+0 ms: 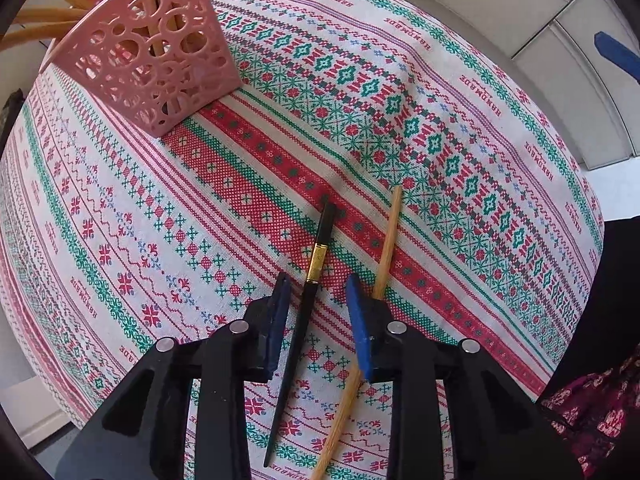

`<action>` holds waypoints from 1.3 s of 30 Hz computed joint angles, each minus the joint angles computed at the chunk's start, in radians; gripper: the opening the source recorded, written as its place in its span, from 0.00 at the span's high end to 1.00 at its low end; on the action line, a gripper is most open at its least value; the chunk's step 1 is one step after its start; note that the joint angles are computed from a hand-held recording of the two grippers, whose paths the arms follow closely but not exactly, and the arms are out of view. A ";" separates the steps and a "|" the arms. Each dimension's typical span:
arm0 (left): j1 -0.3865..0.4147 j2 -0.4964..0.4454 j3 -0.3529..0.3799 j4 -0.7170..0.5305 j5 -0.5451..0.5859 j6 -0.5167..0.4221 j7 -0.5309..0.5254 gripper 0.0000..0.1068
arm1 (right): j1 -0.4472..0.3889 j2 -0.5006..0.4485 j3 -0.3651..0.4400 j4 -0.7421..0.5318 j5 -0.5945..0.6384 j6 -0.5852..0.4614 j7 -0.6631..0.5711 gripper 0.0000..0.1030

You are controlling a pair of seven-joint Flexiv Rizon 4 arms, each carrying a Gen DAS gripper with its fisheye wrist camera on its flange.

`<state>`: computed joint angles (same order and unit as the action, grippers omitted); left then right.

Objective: Organize utensils
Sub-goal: 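Grasp the black brush with the left tool and lift it upright, then hold the black brush upright with the left tool while the right tool grasps the last wooden stick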

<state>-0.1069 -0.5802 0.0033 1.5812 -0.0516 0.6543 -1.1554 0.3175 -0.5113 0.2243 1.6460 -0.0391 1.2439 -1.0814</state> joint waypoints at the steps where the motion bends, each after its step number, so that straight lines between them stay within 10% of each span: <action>1: 0.005 0.007 0.004 0.017 -0.007 0.021 -0.012 0.85 | -0.001 -0.001 0.003 -0.003 0.002 -0.008 -0.002 0.07; 6: -0.014 0.085 0.050 0.198 0.024 0.287 -0.128 0.94 | -0.009 -0.018 0.030 -0.038 0.027 -0.066 -0.015 0.07; 14: -0.161 0.279 0.284 0.438 0.339 0.688 -0.610 0.95 | -0.048 -0.085 0.144 -0.184 0.259 -0.295 -0.092 0.07; 23: -0.361 0.412 0.480 0.337 0.867 0.610 -1.253 0.95 | 0.079 -0.095 0.064 -0.191 0.230 -0.325 0.025 0.07; 39: -0.160 0.506 0.344 0.373 0.954 0.658 -1.373 0.95 | 0.136 -0.185 0.029 -0.297 0.132 -0.495 0.230 0.07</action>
<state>-0.2666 -0.0746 0.3471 1.9539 0.9026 1.3121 -2.5283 0.4534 -0.6967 0.2531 1.3489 0.0926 0.7493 -0.8516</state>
